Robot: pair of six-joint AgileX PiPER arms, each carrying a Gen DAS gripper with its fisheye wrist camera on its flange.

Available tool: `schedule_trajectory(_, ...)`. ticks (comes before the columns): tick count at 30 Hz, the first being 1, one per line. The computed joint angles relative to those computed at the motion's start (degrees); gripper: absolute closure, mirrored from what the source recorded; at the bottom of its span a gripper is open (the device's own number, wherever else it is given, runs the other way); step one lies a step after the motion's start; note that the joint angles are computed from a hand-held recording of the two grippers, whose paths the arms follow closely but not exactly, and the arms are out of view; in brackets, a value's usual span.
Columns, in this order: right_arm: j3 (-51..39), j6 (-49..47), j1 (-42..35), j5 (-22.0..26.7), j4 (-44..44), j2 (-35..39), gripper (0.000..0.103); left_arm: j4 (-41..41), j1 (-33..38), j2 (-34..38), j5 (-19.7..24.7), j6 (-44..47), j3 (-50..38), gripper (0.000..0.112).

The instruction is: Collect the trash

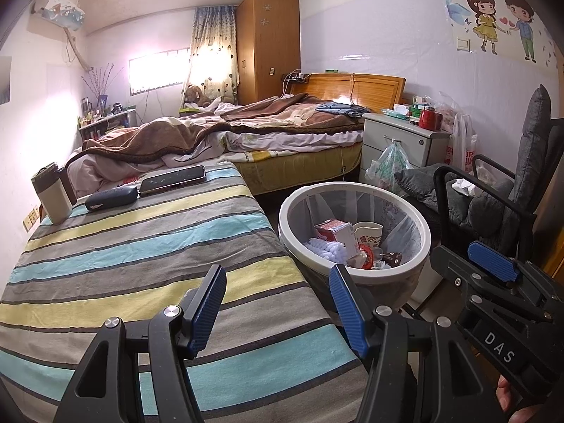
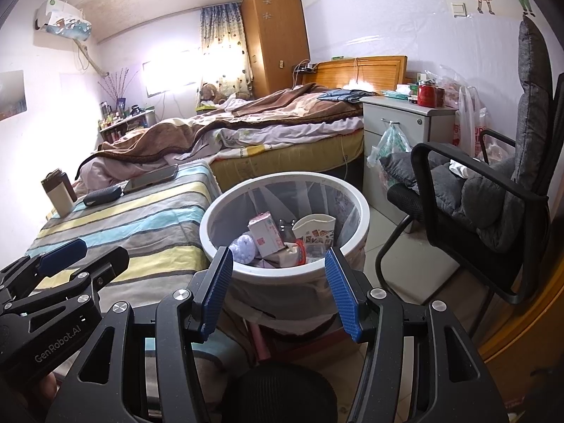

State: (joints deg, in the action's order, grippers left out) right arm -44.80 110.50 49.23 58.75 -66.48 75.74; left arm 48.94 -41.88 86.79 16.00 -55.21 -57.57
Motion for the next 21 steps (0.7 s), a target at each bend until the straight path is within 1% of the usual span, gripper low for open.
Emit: schedule_trajectory(21, 0.2, 0.2, 0.2, 0.1, 0.0, -0.1, 0.047, -0.1, -0.7, 0.1, 1.2, -0.7, -0.4, 0.051)
